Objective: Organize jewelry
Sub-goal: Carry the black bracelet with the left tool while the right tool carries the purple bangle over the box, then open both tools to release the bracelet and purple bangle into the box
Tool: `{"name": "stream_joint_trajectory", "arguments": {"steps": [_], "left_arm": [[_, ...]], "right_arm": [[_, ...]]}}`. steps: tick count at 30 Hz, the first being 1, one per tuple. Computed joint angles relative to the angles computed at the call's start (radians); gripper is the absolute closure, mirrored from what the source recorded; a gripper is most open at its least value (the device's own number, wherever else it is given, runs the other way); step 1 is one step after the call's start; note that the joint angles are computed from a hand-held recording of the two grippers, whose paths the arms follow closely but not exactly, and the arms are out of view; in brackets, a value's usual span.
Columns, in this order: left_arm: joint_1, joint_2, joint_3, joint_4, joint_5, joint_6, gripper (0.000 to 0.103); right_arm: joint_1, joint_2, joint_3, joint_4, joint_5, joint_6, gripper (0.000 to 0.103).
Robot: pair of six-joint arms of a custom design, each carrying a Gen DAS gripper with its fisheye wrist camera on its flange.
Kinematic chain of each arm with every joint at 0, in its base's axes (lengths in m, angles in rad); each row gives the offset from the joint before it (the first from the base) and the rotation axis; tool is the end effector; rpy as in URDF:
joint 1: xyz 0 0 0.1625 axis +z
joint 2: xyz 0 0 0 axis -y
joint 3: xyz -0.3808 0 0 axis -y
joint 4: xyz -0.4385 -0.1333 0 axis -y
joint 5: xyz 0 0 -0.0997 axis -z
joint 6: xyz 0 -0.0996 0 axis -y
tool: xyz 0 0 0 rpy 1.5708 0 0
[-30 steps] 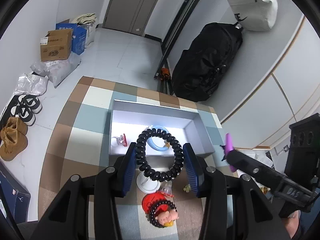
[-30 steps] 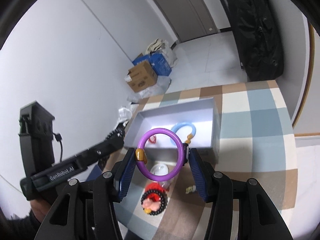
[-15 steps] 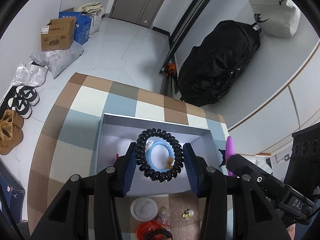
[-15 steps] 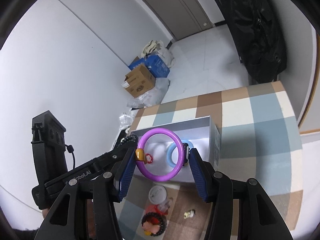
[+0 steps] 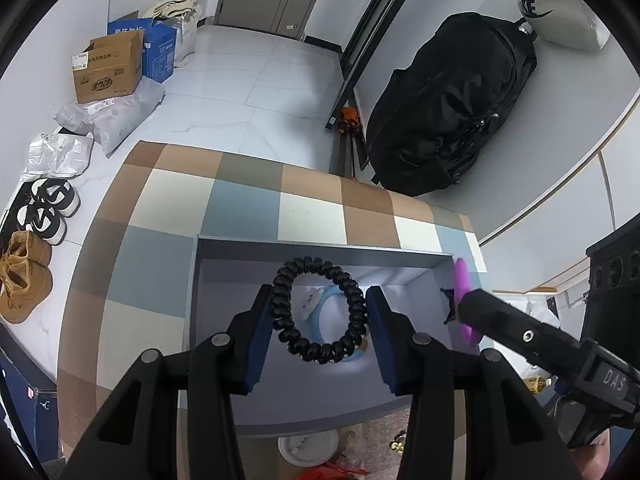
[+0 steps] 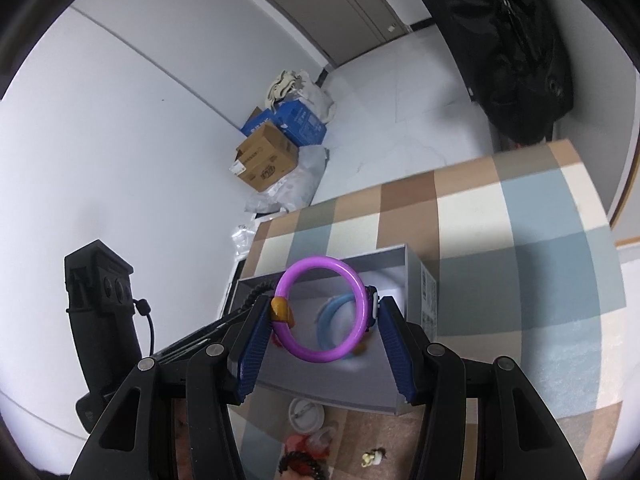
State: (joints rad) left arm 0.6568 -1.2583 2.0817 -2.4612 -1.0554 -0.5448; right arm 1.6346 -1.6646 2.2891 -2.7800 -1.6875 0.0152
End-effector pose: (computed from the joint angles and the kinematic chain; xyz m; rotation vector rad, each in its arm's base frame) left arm -0.3008 -0.4622 0.1234 0.4806 2.7062 -0.5514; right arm 0.1506 -0.4491 0.2578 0.0196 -2.9215 0.8852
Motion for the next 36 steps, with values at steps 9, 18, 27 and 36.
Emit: {"name": "stream_joint_trajectory", "arguments": {"steps": [9, 18, 27, 36], "left_arm": [[0.011, 0.008, -0.012, -0.014, -0.031, -0.003, 0.057], [-0.016, -0.015, 0.013, -0.043, 0.008, 0.018, 0.031], [-0.045, -0.047, 0.043, -0.047, 0.052, 0.015, 0.031], [-0.086, -0.081, 0.081, -0.039, 0.098, 0.019, 0.031]], "right_arm": [[-0.016, -0.02, 0.012, -0.027, 0.051, 0.027, 0.048], [0.003, -0.045, 0.028, -0.072, 0.061, -0.008, 0.022], [-0.009, -0.114, 0.068, -0.105, 0.052, 0.016, 0.011], [0.03, -0.158, 0.095, -0.121, -0.01, -0.014, 0.006]]}}
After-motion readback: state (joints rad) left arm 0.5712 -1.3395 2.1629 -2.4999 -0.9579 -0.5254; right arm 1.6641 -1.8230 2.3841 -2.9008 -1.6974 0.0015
